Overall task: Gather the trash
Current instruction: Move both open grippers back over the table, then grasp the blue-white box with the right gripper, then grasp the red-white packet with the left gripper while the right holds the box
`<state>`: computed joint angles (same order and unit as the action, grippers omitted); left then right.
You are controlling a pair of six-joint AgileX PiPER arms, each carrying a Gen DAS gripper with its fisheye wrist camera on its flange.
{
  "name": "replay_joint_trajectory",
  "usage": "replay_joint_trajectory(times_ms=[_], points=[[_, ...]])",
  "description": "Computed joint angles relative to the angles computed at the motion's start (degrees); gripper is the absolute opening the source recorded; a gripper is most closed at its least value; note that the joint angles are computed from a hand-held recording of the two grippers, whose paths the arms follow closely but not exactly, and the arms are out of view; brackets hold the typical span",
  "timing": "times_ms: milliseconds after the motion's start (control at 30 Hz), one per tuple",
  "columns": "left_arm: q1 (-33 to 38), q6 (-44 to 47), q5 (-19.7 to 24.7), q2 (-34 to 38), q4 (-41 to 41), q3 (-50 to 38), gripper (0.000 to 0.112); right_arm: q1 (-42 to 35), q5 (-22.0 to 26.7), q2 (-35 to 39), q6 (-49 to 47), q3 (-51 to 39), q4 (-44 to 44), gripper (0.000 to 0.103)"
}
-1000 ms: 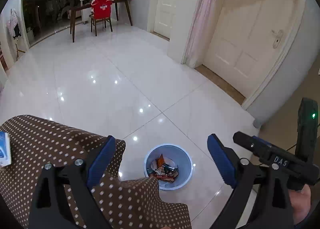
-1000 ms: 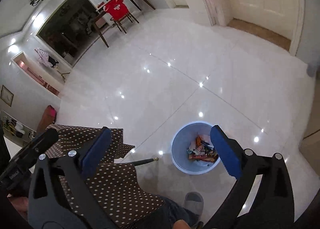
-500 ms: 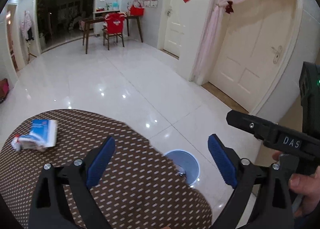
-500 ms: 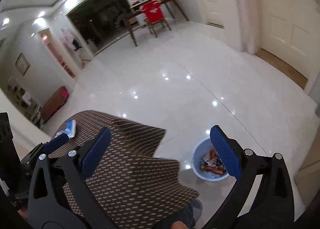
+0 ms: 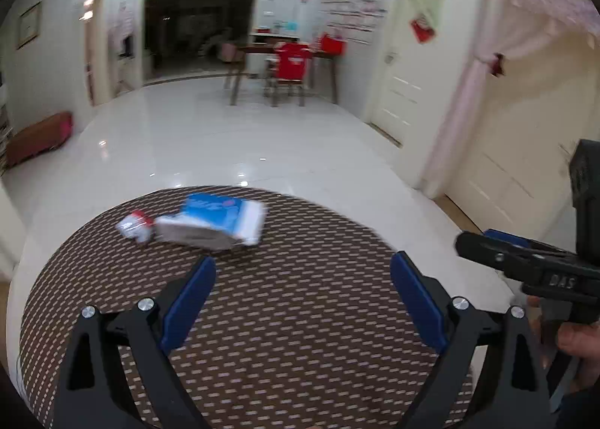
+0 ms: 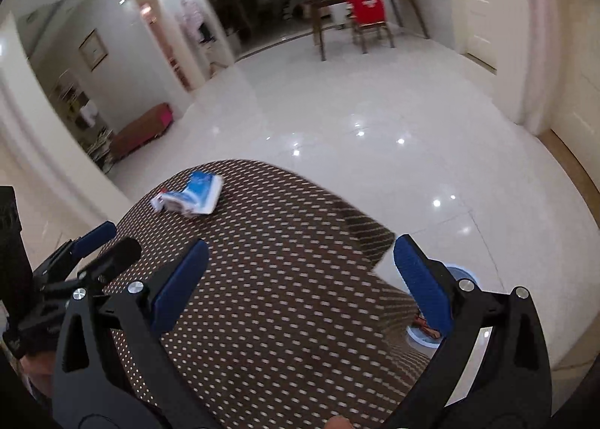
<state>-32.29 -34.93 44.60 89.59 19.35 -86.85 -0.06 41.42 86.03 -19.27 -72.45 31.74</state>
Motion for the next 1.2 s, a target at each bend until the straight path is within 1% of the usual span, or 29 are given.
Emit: replay_joint_trajectory(times_ms=[67,133,233,300,367,400,467,533,600,633,700,767,800,833,867,900,967,1100,1133,1167,1200], points=[[2.11,-1.89,-0.19,-1.57,2.34,2.64,0.092,3.53,-1.03,1.82,0.81,-1.61,-1.8,0.097],[4.85,-2.41,-0.78,-2.57,3.0,4.99,0.092,6.43,-1.36,4.04,1.55,-3.73,-3.18,0.097],[10.4,-0.68,-1.1,-2.64,1.17,6.71,0.092,10.34,-1.65,8.95,2.53,-8.31,-4.75,0.097],[14.15,0.61,-1.58,-1.97,0.45,7.37,0.092,12.22,-1.42,11.78,2.56,-11.05,-5.18,0.097],[16.84,1.79,-2.4,-1.22,0.44,7.82,0.092,15.0,-0.58,16.06,1.59,-15.67,-5.59,0.097],[18.61,3.37,-2.51,0.03,-0.21,7.15,0.092,15.69,-0.24,17.2,0.67,-16.84,-5.57,0.097],[20.81,6.0,-3.19,1.9,-1.56,6.18,0.092,18.61,0.89,21.61,1.06,-22.28,-8.16,0.096],[23.08,10.11,-3.97,3.93,-4.4,5.4,0.092,21.18,2.23,26.42,1.87,-28.26,-10.86,0.087],[24.3,10.89,-3.82,6.53,-4.22,3.5,0.092,22.5,4.64,30.98,2.31,-34.33,-12.23,0.076],[25.05,12.38,-3.95,7.77,-5.15,2.44,0.092,23.1,5.69,33.04,2.8,-37.19,-13.3,0.074],[25.93,14.44,-3.72,10.06,-5.83,0.2,0.092,23.57,7.28,36.28,2.75,-41.51,-13.78,0.057],[26.39,16.62,-2.72,12.53,-6.25,-2.66,0.092,24.11,9.72,40.22,2.61,-46.94,-14.48,0.049],[26.59,18.04,-2.06,13.85,-6.74,-4.16,0.092,24.67,11.43,42.55,2.72,-50.32,-15.86,0.041],[26.51,18.93,-1.09,15.65,-6.51,-6.29,0.092,25.06,12.5,44.08,2.58,-52.48,-16.74,0.035],[26.63,19.49,-1.02,16.81,-6.34,-7.34,0.092,25.2,13.0,44.98,2.2,-53.55,-17.08,0.029],[26.73,20.35,-0.48,18.25,-6.62,-9.05,0.092,25.37,12.86,45.34,2.34,-53.83,-17.73,0.024],[27.0,21.57,0.47,20.25,-7.48,-11.64,0.092,25.28,10.65,44.08,2.37,-50.83,-18.55,0.016],[27.32,23.95,0.02,22.69,-9.02,-14.67,0.091,23.59,4.18,38.03,1.88,-39.84,-16.44,0.013],[27.72,25.87,0.98,23.75,-11.59,-16.31,0.084,22.99,2.83,36.3,1.46,-37.07,-15.63,0.013],[28.1,27.3,2.29,24.95,-14.34,-18.14,0.054,22.45,1.87,34.92,1.0,-34.87,-14.8,0.012],[28.31,27.19,2.17,24.93,-14.8,-18.06,0.039,21.62,0.7,33.01,0.13,-31.9,-13.22,0.012]])
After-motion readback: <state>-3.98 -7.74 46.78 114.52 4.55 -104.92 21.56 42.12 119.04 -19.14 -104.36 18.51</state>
